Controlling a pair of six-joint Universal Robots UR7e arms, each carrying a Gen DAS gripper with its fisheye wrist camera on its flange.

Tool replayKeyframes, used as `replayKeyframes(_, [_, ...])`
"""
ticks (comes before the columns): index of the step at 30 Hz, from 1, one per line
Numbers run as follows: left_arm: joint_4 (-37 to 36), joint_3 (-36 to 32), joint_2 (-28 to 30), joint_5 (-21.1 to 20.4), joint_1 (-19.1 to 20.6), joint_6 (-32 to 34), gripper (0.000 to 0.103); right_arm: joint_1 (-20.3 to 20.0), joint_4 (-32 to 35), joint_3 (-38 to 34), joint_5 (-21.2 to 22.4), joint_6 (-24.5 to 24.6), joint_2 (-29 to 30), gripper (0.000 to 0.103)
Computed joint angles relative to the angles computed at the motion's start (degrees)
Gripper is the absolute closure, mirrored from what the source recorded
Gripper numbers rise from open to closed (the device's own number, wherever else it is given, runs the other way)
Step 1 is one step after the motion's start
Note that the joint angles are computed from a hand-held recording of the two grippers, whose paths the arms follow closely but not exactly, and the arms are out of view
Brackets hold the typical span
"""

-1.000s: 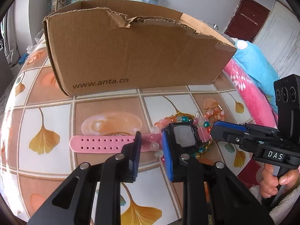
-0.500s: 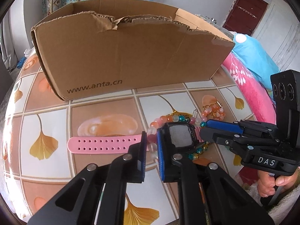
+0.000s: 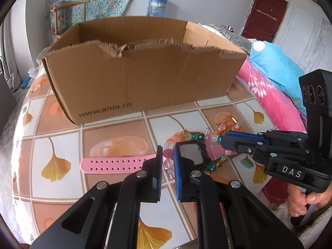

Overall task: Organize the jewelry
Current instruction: 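Close the right tool on the multicolour beaded bracelet, then lift the beaded bracelet with the right tool and carry it over the box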

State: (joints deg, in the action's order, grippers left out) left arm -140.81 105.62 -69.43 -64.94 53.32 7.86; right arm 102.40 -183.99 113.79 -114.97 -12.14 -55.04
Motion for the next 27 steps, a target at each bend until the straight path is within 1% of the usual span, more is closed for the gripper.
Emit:
replayKeyframes(8, [-5.33,2.44,-3.20,1.20,-2.76,1.86,0.093,2.95,-6.40,1.10,-1.24,-4.46,-0.74,0.096])
replayKeyframes(12, [-10.03,2.16,-4.16,1.90,-4.45,5.45,0.093,4.25,-9.28,-0.03,0.54,-8.40,-1.25,0.096])
replayKeyframes(15, [-13.76,1.12,-4.09,2.68,-5.56,8.93,0.093,4.91,-9.96,-2.44,3.02,-11.82,-1.22,0.096])
replayKeyframes(17, [-15.94,-0.69,-3.45,2.43,-6.03,11.72,0.093,5.09,-9.12,-4.43,4.69,-13.50,-1.07,0.096])
replayKeyframes(20, [-17.62,-4.31,-1.34,2.99,-6.05,15.04,0.093,5.23,-5.51,-9.15,6.70,-15.21,-0.29,0.096])
replayKeyframes(22, [-17.38,-7.37,0.51,2.68,-5.43,16.43,0.093,5.09,-0.55,-13.81,7.73,-15.62,0.66,0.096])
replayKeyframes(25, [-14.19,-13.75,4.47,3.24,-3.96,17.94,0.093,4.89,7.10,-21.00,7.24,-16.14,3.16,0.096])
replayKeyframes(26, [-12.34,-16.52,6.23,3.75,-3.34,18.29,0.093,4.68,10.37,-23.75,6.89,-15.87,4.29,0.096])
replayKeyframes(27, [-10.58,-18.83,7.60,4.17,-2.87,18.43,0.093,4.45,15.46,-27.86,6.35,-15.40,5.97,0.096])
